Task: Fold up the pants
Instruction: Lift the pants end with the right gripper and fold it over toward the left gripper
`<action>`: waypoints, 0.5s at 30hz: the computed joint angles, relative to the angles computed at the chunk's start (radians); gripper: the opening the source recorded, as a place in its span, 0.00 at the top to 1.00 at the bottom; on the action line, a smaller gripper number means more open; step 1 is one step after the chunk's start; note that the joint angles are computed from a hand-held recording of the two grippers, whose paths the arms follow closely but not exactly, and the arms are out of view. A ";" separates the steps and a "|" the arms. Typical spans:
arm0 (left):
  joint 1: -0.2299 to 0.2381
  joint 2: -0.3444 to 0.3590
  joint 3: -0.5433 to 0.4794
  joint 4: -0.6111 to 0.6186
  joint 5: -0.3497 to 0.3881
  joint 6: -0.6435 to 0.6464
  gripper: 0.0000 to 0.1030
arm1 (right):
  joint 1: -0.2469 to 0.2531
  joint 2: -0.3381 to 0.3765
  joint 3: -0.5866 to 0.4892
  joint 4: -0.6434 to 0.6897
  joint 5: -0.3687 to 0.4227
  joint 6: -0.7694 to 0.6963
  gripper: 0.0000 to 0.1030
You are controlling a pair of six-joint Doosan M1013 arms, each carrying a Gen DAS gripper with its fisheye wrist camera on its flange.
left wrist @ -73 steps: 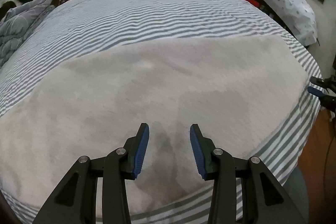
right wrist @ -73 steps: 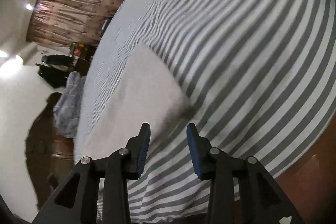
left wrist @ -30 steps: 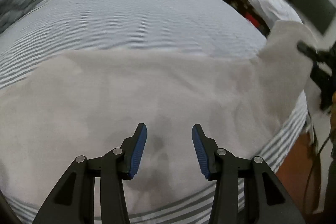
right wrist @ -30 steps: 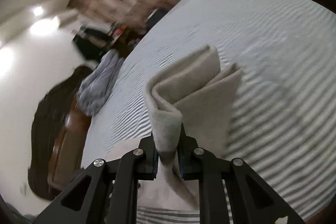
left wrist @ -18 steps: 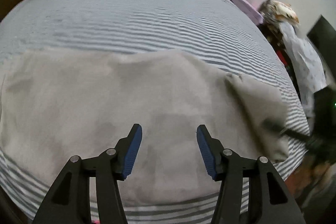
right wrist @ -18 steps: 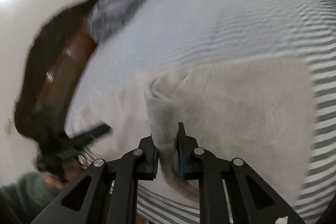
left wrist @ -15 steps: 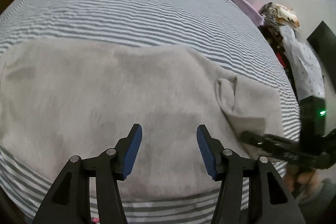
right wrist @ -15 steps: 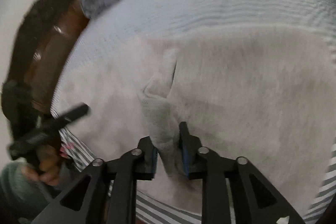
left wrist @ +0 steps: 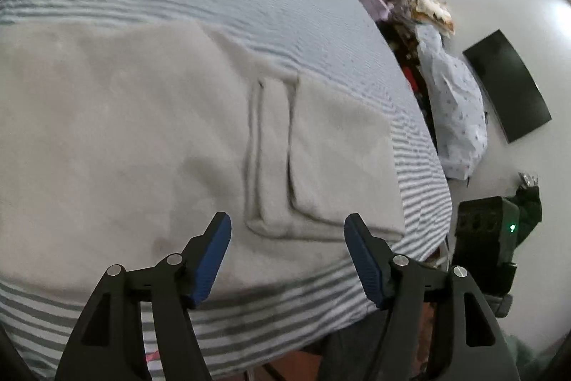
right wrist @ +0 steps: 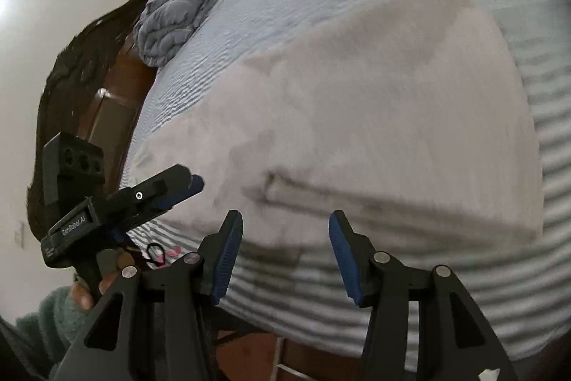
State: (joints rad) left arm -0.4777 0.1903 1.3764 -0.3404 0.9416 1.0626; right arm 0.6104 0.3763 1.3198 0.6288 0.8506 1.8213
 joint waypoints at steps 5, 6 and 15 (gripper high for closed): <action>-0.001 0.017 0.001 -0.083 0.002 -0.017 0.35 | -0.010 0.000 0.066 0.200 -0.128 -0.007 0.53; 0.002 0.023 0.001 -0.105 0.007 -0.030 0.35 | -0.014 0.002 0.076 0.239 -0.142 -0.010 0.53; -0.004 0.065 -0.022 -0.167 0.009 -0.109 0.35 | -0.048 -0.040 0.165 0.308 -0.262 0.028 0.54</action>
State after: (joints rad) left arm -0.4812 0.2555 1.3540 -0.5075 0.9507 0.9539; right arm 0.5627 0.3360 1.4847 0.9364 0.5883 1.8491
